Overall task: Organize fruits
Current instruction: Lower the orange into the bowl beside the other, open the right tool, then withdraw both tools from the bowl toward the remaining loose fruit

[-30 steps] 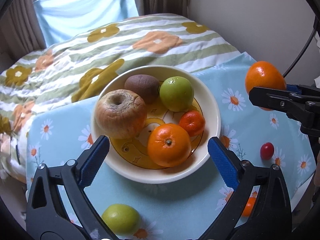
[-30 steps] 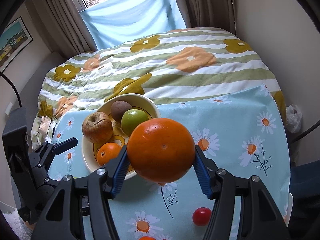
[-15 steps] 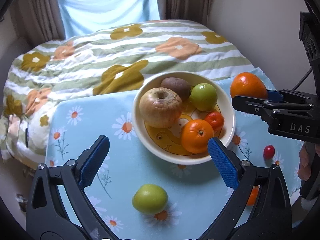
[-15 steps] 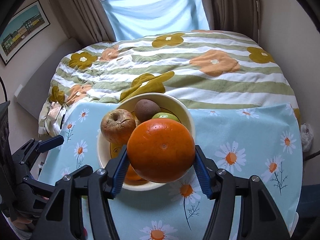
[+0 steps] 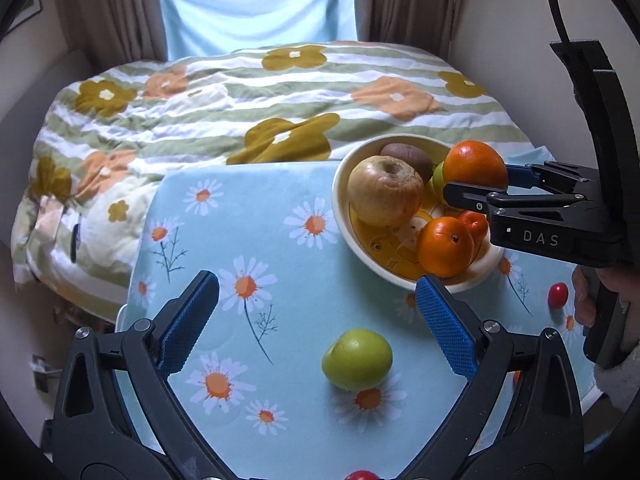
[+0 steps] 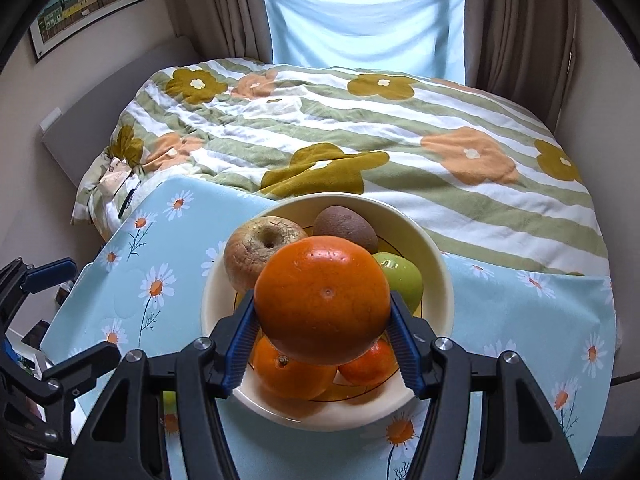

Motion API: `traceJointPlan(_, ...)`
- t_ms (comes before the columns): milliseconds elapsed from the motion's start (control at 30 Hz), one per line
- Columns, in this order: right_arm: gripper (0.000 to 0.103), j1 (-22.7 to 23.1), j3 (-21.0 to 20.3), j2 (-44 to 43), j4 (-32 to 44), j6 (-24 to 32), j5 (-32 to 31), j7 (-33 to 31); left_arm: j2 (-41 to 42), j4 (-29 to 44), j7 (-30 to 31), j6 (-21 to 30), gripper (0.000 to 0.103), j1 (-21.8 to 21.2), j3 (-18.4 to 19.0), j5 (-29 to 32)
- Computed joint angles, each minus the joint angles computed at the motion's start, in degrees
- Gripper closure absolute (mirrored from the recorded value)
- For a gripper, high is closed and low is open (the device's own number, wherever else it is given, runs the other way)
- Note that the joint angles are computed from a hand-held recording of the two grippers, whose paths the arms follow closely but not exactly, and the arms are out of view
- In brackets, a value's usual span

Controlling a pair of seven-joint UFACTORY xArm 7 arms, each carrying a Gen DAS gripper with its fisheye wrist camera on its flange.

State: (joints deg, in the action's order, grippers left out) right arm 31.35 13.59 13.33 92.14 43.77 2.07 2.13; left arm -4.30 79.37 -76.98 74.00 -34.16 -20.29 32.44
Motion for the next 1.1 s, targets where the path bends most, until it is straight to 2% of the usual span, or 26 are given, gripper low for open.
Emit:
traceJointPlan(267, 0.043, 0.9, -0.4, 0.8, 0.0, -0.5, -2.6, 1.3, -1.8, -1.6, -0.4, -0.4, 0.000, 0.8, -0.2, -0.3)
traceJointPlan(300, 0.030, 0.8, -0.4, 0.3, -0.8, -1.9, -2.6, 1.1, -2.0, -1.7, -0.4, -0.5, 0.000, 0.9, -0.3, -0.3)
traceJointPlan(333, 0.011, 0.7, -0.2, -0.2, -1.5, -3.2, -2.3, 0.8, -2.0, -1.8, -0.4, -0.5, 0.000, 1.0, -0.4, -0.3)
traceJointPlan(400, 0.001, 0.5, -0.2, -1.1, -2.2, -4.8, -1.9, 1.1, -2.3, -2.0, -0.4, -0.7, 0.000, 1.2, -0.5, -0.4)
traceJointPlan(567, 0.001, 0.4, -0.1, -3.1, -4.2, -6.8, -1.9, 3.4, -3.1, -2.5, -0.2, -1.0, 0.000, 1.6, -0.9, -0.8)
traceJointPlan(667, 0.001, 0.7, -0.1, -3.7, -4.6, -6.1, -3.5, 4.6, -3.5, -2.6, 0.1, -0.9, 0.000, 1.8, -1.1, -0.6)
traceJointPlan(1100, 0.001, 0.1, 0.4, -7.5, -5.4, -2.3, -3.6, 6.9, -5.1, -1.6, 1.7, 0.6, 0.000, 2.8, -2.3, 1.3)
